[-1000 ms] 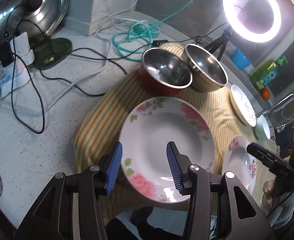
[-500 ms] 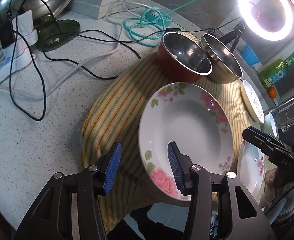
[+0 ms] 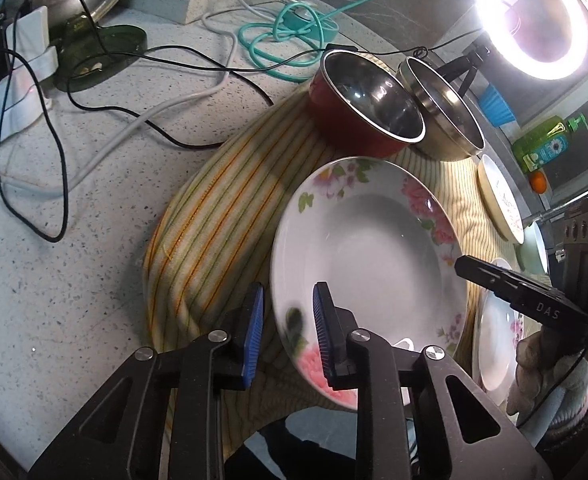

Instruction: Organize plates and bowls

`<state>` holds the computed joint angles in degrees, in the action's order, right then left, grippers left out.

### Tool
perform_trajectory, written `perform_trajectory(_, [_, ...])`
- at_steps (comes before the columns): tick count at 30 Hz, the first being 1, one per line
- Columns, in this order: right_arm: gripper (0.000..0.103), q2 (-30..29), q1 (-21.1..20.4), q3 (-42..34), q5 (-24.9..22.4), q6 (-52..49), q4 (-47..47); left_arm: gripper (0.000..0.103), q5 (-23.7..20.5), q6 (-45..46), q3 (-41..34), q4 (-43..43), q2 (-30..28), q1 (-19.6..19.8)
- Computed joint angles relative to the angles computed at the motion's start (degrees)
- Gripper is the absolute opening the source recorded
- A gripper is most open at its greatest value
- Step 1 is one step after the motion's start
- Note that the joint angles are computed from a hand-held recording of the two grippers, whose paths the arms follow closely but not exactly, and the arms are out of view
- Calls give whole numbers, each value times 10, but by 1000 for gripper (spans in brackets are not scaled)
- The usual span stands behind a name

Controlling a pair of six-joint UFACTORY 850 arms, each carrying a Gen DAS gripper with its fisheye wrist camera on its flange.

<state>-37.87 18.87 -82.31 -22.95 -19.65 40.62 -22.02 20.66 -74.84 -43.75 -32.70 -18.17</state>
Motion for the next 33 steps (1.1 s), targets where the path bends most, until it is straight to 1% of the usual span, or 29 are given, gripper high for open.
perform_trajectory(2, [31,-4,-2,-3,-7,-11,15,18,-7,5,-5,-5,-5,1])
perform_trajectory(4, [26,-7,-3,-6,-14,-29,34,18,-9,4,-7,-7,-7,1])
perform_trajectory(6, [18,-9,-2,-10,-18,-40,43,18,-11,4,-8,-7,-8,1])
perform_trajectory(9, [12,-15,-1,-17,-28,-52,57,18,-13,-1,-12,1,-9,0])
perform_trajectory(15, [12,-16,1,-17,-26,-33,57,18,-12,-14,-20,13,-11,-2])
perform_trajectory(20, [12,-5,-2,-4,-19,-26,55,18,-17,-9,-28,12,-13,-5])
perform_trajectory(28, [12,32,-14,36,0,-39,80,18,-27,25,-45,-10,-14,-15])
perform_trajectory(33, [12,67,-26,76,16,-47,99,18,-31,61,-58,-36,-16,-27])
